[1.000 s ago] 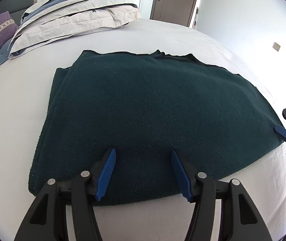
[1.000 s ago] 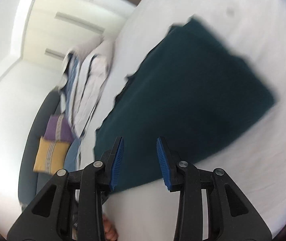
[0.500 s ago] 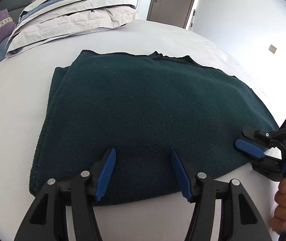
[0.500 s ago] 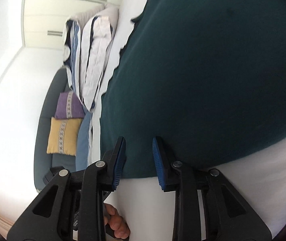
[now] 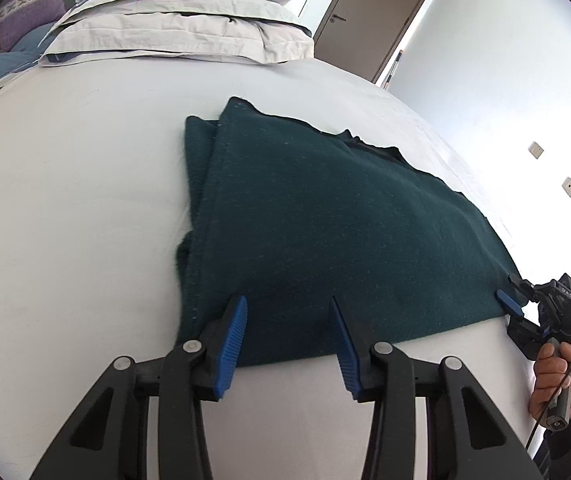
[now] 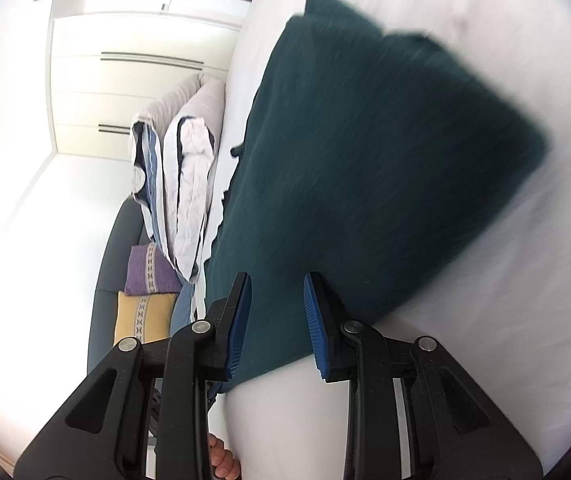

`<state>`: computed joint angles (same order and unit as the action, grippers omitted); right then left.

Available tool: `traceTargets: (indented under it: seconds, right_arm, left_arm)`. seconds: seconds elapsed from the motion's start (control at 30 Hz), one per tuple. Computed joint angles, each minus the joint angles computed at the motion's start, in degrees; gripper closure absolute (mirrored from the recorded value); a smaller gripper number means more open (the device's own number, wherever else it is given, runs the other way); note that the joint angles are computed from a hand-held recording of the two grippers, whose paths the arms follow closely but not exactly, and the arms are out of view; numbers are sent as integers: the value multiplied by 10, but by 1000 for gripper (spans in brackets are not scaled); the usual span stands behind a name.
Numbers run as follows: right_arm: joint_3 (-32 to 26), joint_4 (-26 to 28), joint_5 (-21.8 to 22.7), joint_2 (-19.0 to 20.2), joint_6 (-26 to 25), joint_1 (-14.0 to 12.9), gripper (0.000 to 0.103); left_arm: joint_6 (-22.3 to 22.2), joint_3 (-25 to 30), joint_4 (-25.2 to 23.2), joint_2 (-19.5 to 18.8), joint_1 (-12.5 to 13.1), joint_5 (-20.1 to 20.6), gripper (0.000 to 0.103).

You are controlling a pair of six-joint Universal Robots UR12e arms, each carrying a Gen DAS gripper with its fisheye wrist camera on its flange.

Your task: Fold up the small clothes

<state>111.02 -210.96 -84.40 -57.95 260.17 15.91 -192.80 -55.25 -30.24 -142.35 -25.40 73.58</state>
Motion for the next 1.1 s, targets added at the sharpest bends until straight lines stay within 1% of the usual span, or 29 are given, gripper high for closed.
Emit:
traceTargets:
  seconds: [0.1,0.2,0.27,0.3,0.33,0.37,0.4,0.43,0.5,0.6,0.63,0.73,0.8,0.93,1.0,1.1]
  right_arm:
    - [25,-13,-15,-15,5,-3,78]
    - [51,-14,-33,-35,5,-6,76]
    - [79,-11,-51,-58,0,-6,75]
    - [89,-9,-60,-68,-1,-6,75]
    - [98,-5,-70,-77,-4,-6,70]
    - [110,4,-90,-92,-9,-4,63]
    - [116,16,-109,-104,-13,-1,58]
    - [120,31,-126,-115,-21,0,55]
    - [126,57,-139,-135,-40,-3,54]
    - [116,113,-132,-154,-80,-14,53]
    - [96,144,-132,-151,-93,-15,53]
    - [72,204,-124,-153,-132,-24,53]
    - [59,231,-117,-150,-147,-29,53]
    - [36,295,-109,-143,-174,-36,53]
    - [29,304,-92,-137,-174,-43,53]
    - [29,280,-60,-128,-165,-56,53]
  left_arm:
    - [-18,-17,18,8,7,-15,57]
    - [-26,-31,27,17,9,-10,57]
    - [-23,-39,28,24,8,-2,55]
    - [-21,-40,27,26,7,4,51]
    - [-18,-43,28,30,5,13,44]
    - [-16,-45,30,33,3,26,40]
    - [-13,-46,36,35,0,33,36]
    - [-10,-48,43,37,-2,34,35]
    - [-4,-35,45,33,-6,31,34]
    - [-3,-3,28,18,-12,24,34]
    - [-4,12,19,10,-14,23,34]
    - [3,49,-6,-10,-21,27,34]
    - [3,67,-25,-20,-24,29,34]
    - [0,89,-43,-32,-26,30,34]
    - [-4,98,-48,-37,-26,26,34]
    - [0,122,-56,-49,-27,21,34]
